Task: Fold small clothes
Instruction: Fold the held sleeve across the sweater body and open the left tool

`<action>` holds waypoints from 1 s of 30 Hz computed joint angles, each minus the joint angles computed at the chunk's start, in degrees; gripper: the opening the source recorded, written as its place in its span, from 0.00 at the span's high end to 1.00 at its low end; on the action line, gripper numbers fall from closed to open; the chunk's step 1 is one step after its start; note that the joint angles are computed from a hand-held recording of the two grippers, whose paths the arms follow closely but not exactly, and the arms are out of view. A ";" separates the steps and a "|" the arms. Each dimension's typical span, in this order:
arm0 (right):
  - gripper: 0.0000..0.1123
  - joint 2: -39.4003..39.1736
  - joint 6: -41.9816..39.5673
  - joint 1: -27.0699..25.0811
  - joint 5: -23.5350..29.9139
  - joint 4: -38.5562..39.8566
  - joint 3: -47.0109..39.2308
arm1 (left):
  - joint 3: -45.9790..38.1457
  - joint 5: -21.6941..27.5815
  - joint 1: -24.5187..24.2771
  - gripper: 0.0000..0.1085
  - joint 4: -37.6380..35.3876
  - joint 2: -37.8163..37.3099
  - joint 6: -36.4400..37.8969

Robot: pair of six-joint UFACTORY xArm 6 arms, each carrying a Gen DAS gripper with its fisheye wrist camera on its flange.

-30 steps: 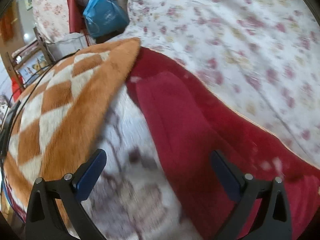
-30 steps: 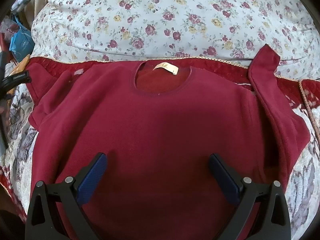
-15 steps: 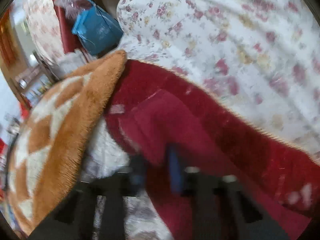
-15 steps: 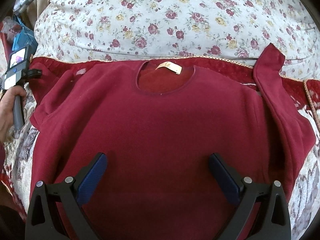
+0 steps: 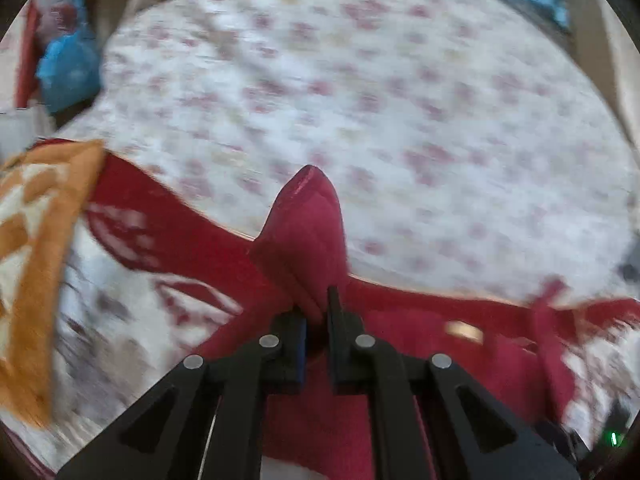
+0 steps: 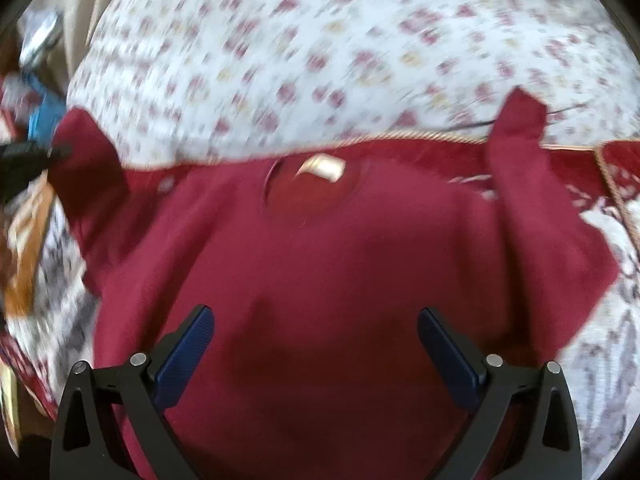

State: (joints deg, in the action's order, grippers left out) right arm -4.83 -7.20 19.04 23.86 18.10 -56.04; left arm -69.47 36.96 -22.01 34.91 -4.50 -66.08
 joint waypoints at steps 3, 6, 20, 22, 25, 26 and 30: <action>0.08 -1.79 1.23 -2.56 0.72 -0.35 -0.46 | -3.23 -2.17 -5.49 0.93 -1.49 4.46 -0.99; 0.08 -2.95 0.22 -4.47 2.58 0.43 -0.89 | -5.99 -5.16 -8.60 0.93 -6.91 10.43 -0.28; 0.08 0.76 -10.43 -8.65 13.70 12.26 -6.95 | 0.41 2.52 -14.27 0.16 -0.10 4.09 0.14; 0.08 2.59 -12.40 -7.76 15.63 13.66 -8.52 | 2.80 11.55 -15.40 0.15 7.67 0.62 -3.89; 0.27 5.19 -13.62 -4.72 14.55 11.32 -9.34 | 6.32 21.04 -15.07 0.16 11.73 -1.34 -6.81; 0.39 6.32 -13.14 -3.72 14.20 9.16 -9.77 | 6.77 22.63 -14.59 0.16 11.21 -1.13 -7.08; 0.44 12.91 -6.88 -1.09 15.67 2.98 -14.26 | 10.09 20.00 -10.91 0.16 6.88 -1.54 -6.91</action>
State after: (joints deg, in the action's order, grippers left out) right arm 8.08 -14.08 17.95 39.53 21.08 -70.30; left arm -59.38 56.96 -32.92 41.79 -6.04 -73.00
